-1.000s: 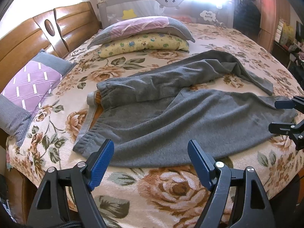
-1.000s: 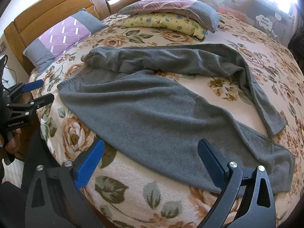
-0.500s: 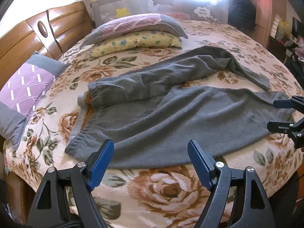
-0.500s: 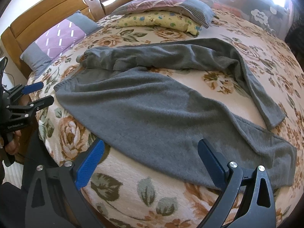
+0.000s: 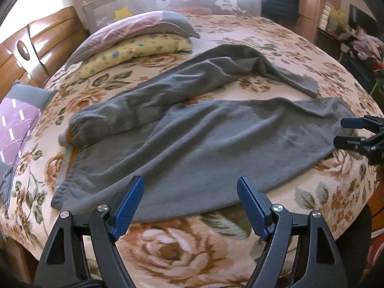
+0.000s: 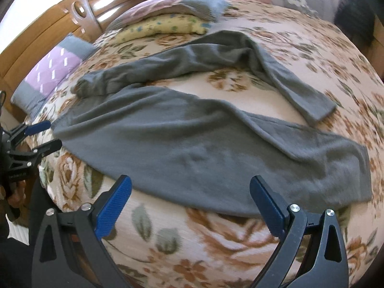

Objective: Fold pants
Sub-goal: 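Move both tools toward the grey sweatpants on the bed, then close the right tool on a pant leg while the left tool grasps the other leg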

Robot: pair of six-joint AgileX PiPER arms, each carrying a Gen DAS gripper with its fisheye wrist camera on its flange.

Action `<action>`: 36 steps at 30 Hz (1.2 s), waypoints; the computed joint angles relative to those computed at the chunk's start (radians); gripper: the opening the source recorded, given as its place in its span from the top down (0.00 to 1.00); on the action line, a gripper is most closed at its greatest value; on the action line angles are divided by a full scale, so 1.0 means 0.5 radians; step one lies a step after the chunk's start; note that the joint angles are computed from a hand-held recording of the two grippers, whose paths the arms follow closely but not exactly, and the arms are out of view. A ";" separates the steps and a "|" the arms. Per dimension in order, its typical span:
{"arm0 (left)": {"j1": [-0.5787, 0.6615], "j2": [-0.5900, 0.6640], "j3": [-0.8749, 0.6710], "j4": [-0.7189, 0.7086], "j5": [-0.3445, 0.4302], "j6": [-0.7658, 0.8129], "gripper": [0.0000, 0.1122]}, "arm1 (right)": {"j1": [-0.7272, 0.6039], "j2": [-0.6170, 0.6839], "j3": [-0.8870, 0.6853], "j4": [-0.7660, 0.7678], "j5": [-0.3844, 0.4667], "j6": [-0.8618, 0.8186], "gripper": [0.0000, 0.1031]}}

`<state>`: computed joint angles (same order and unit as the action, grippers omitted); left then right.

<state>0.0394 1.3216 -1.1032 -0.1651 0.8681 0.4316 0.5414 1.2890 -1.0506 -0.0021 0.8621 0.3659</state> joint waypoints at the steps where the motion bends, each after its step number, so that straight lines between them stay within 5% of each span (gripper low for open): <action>1: -0.047 0.013 -0.010 0.016 0.003 -0.025 0.28 | -0.047 -0.027 0.026 0.032 -0.002 -0.022 0.04; 13: -0.288 0.202 -0.182 0.040 0.046 -0.087 0.28 | -0.470 -0.139 0.163 0.246 -0.031 -0.348 0.04; 25: -0.482 0.611 -0.569 0.026 0.039 -0.041 0.28 | -0.745 0.075 0.019 0.400 -0.108 -0.728 0.04; 32: -0.538 1.062 -1.184 0.010 0.139 0.096 0.29 | -0.857 0.315 -0.188 0.249 -0.198 -0.817 0.07; 36: -0.571 1.424 -1.758 0.121 0.298 0.092 0.29 | -0.946 0.503 -0.358 0.281 -0.169 -0.947 0.23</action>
